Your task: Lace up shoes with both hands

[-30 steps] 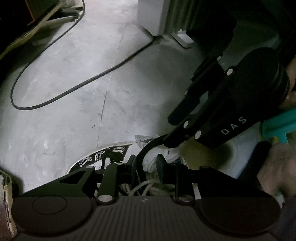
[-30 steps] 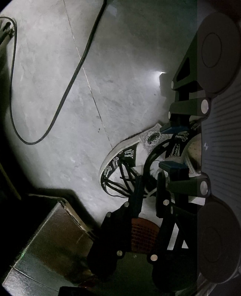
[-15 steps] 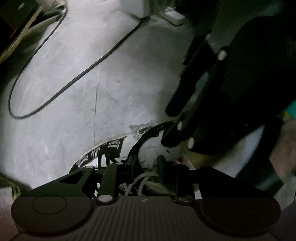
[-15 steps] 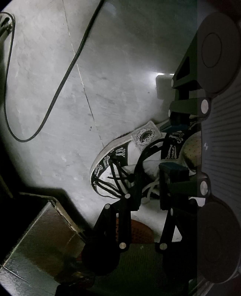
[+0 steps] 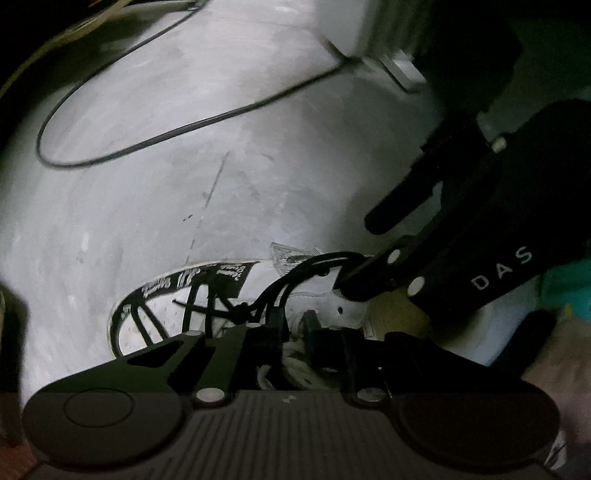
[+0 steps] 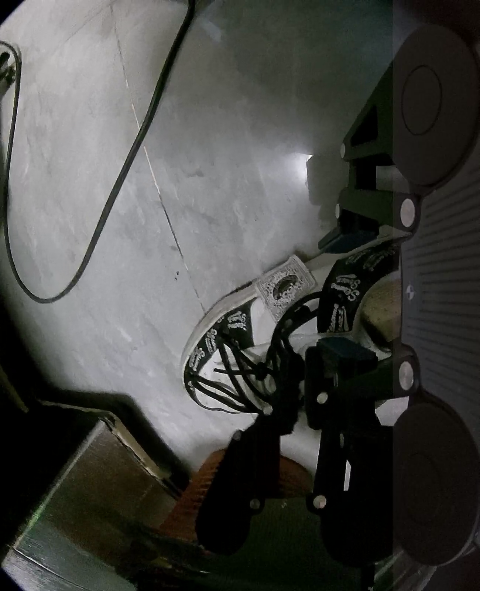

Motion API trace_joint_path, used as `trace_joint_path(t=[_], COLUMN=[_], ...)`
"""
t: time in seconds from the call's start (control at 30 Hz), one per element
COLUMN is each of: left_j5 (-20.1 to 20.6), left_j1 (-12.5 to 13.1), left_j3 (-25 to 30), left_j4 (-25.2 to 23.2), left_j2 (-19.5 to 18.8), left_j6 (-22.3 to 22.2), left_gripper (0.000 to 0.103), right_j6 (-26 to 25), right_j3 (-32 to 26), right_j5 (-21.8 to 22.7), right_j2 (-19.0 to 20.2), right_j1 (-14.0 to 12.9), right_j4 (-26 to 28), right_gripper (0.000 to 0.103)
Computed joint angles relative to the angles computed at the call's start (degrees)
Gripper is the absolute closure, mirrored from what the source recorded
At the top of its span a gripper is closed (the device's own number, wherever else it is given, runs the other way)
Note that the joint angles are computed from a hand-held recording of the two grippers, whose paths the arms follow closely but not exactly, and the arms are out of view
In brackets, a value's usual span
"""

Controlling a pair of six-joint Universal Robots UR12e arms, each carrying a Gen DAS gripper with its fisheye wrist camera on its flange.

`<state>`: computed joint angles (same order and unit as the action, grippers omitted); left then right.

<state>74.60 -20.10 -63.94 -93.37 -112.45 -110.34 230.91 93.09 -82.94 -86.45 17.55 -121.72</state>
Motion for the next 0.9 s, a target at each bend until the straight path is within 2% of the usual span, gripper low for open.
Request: trace_joint_path(t=[0.17,0.33,0.47,0.5,0.53,0.57,0.63,0.73,0.9], left_j5=[0.60,0.40,-0.55,-0.88,-0.42,0.19,1.55,2.14,-0.82], left_j1=[0.00,0.35,0.68,0.84,0.90,0.94,0.98,1.44,3.25], left_j3=[-1.63,-4.14,-4.68,-4.72,-5.38,-6.10,-7.44,-8.62,-10.31], left_j4=[3.41,7.18,7.88,7.88,9.57,11.44,15.10,17.34,18.94], left_j2=[1.17,2.39,2.97,3.10,3.49,3.90,4.64,5.55,7.08], left_j6=[-0.16,-3.58,-5.98,-6.56,-8.29,-10.14,-13.81,-18.33,-30.87], left_gripper=[0.083,0.083,0.083,0.080,0.073,0.071,0.054,0.054,0.051], right_j6=[0.68,1.47,1.28,0.63,0.10,-0.39,-0.65,-0.30,0.69], right_j3=[0.39,0.80,0.71,0.49,0.35,0.22,0.21,0.60,0.58], right_j5=[-0.53,-0.47,-1.01,-1.35,-1.61,-1.84,-2.00,-2.38,-3.23], right_j2=[-0.13,-0.29,-0.30,-0.17,-0.07,0.02,0.11,-0.20,-0.49], right_j1=[-0.05,-0.10,-0.04,0.09,0.19,0.30,0.39,0.34,0.26], right_j4=[-0.97,-1.68,-1.77,-1.62,-1.53,-1.44,-1.54,-2.15,-1.72], right_gripper=[0.049,0.048,0.048,0.048,0.048,0.048,0.048,0.048,0.048])
